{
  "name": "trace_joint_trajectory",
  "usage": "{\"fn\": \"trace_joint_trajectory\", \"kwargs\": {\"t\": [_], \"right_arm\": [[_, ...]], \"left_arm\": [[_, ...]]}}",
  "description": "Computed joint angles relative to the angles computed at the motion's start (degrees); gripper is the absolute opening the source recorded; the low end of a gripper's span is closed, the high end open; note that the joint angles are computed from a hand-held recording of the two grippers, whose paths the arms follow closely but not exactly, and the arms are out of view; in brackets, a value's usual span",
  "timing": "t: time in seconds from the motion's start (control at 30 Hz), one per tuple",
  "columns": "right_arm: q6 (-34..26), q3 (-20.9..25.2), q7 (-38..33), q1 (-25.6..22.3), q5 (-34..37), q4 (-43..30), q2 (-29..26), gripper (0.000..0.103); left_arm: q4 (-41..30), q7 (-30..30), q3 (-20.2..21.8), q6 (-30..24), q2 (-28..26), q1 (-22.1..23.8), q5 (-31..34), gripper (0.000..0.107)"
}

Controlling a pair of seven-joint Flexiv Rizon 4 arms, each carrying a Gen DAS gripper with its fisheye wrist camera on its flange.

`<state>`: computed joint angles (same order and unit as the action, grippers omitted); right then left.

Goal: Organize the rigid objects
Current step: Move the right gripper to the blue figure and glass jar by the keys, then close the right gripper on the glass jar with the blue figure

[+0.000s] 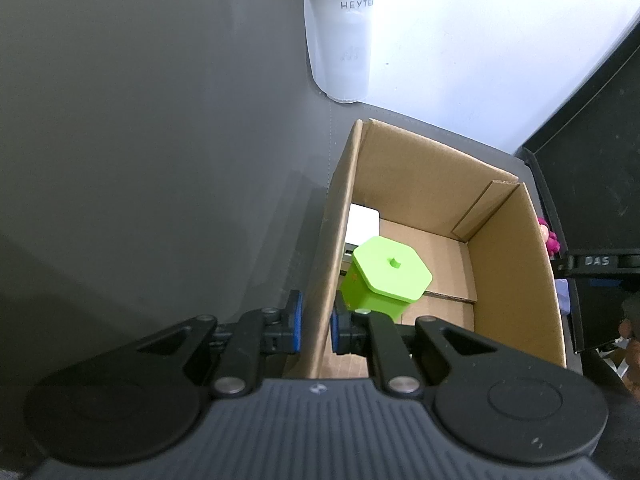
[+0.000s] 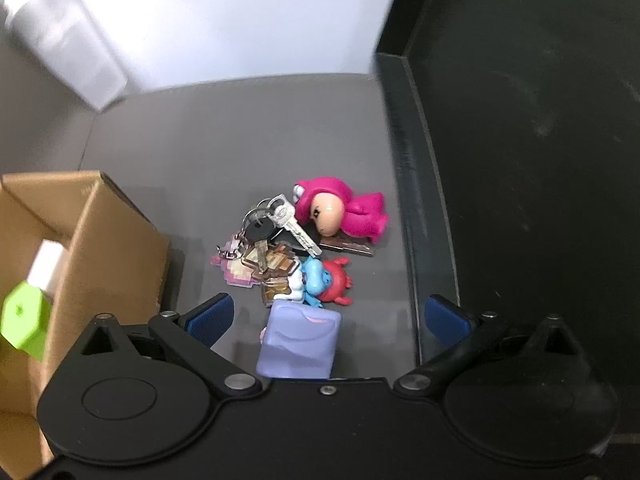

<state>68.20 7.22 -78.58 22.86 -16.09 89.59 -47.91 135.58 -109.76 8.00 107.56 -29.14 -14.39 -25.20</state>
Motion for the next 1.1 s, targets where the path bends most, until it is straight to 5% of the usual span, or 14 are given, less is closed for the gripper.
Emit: {"fn": "trace_joint_trajectory", "kwargs": {"t": [0.37,0.47,0.6,1.1], "right_arm": [[-3.7,0.5,-5.6,0.3,-0.6,-6.1,-4.5,0.1],[-5.2,1.0,-6.9,0.3,-0.3,-7.8,-5.6,0.088],[-7.5,2.4,-9.0,-0.4,1.2,-9.2,-6.1,0.059],[-3.0,4.4,-10.5,-3.2,6.6,-4.6,-1.4,0.058]], "left_arm": [[-0.9,0.1,0.9,-1.0,-0.7,-1.0,-0.4,0.012],[-1.2,0.1,1.2,-1.2,-0.9,-1.2,-0.4,0.012],[-1.3,0.1,1.5,-1.4,-1.0,-1.5,-0.3,0.012],[-1.3,-0.1,1.6,-1.5,-1.0,-1.5,-0.1,0.012]]}}
